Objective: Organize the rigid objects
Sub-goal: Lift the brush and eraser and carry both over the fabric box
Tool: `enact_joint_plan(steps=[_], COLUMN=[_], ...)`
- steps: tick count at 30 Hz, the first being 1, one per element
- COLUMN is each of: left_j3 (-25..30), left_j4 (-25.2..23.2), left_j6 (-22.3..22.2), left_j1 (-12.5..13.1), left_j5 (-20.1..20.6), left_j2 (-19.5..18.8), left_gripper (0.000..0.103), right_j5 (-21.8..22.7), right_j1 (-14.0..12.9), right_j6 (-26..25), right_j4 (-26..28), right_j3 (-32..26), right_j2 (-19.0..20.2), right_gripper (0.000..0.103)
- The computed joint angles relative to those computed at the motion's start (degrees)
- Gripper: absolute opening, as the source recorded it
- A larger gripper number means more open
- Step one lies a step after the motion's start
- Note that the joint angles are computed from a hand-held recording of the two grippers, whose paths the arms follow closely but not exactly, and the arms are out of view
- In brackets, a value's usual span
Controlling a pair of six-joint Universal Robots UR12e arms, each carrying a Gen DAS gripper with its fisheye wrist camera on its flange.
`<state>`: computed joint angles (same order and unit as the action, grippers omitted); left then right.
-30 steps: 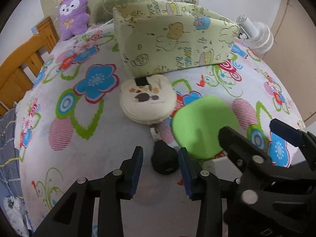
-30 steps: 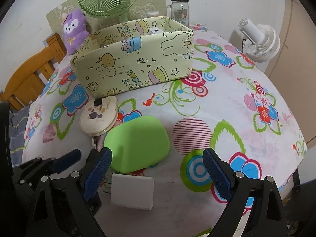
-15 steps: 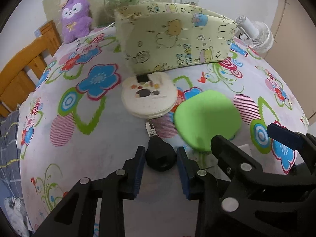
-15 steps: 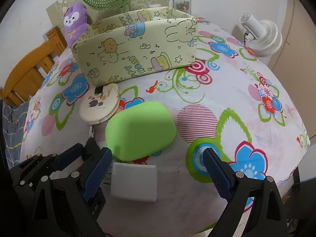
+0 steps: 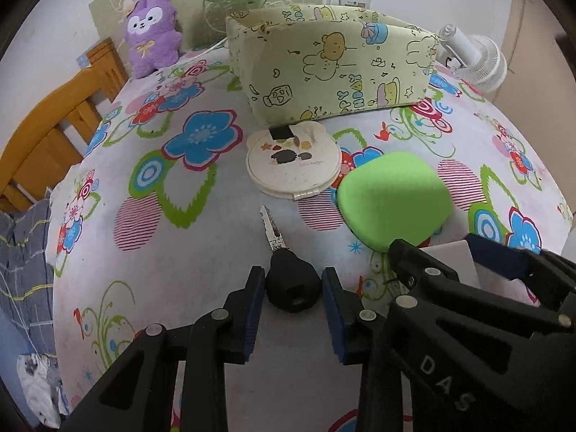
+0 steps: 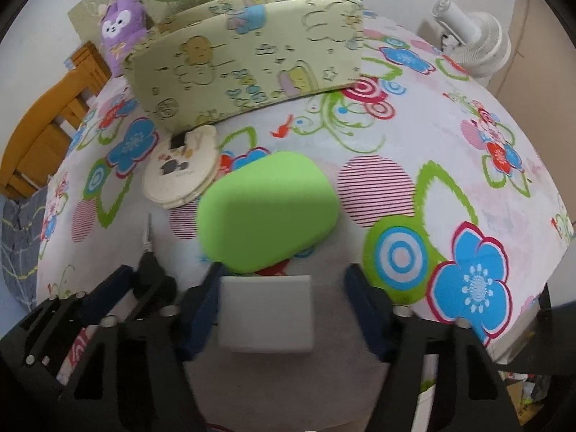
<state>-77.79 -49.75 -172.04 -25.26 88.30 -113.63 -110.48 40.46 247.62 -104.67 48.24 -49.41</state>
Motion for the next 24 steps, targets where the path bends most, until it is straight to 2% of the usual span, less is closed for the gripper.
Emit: enact_joint_plan(steps=[2, 6, 12, 24], left_j3=[0.3, 0.3, 0.0, 3.7], left_j4=[-1.1, -1.2, 1.2, 3.2], left_j6=[-2.1, -3.4, -4.2, -6.6], left_j1=[0.3, 0.3, 0.1, -0.7], left_j5=[-0.9, -0.5, -0.2, -0.1], left_j2=[0.0, 0.1, 0.4, -0.5], left_gripper=[0.032, 0.032, 0.032, 0.032], right_j5=[-0.5, -1.3, -3.4, -7.6], right_j1=[0.1, 0.1, 0.2, -0.4], right_j6=[-0.6, -0.8, -2.0, -4.8], right_j4=[1.3, 1.8, 0.5, -0.6], right_j3=[-1.3, -1.5, -1.2, -2.7], right_j2=[0.6, 0.7, 0.2, -0.6], right_gripper=[0.05, 0.05, 0.05, 0.05])
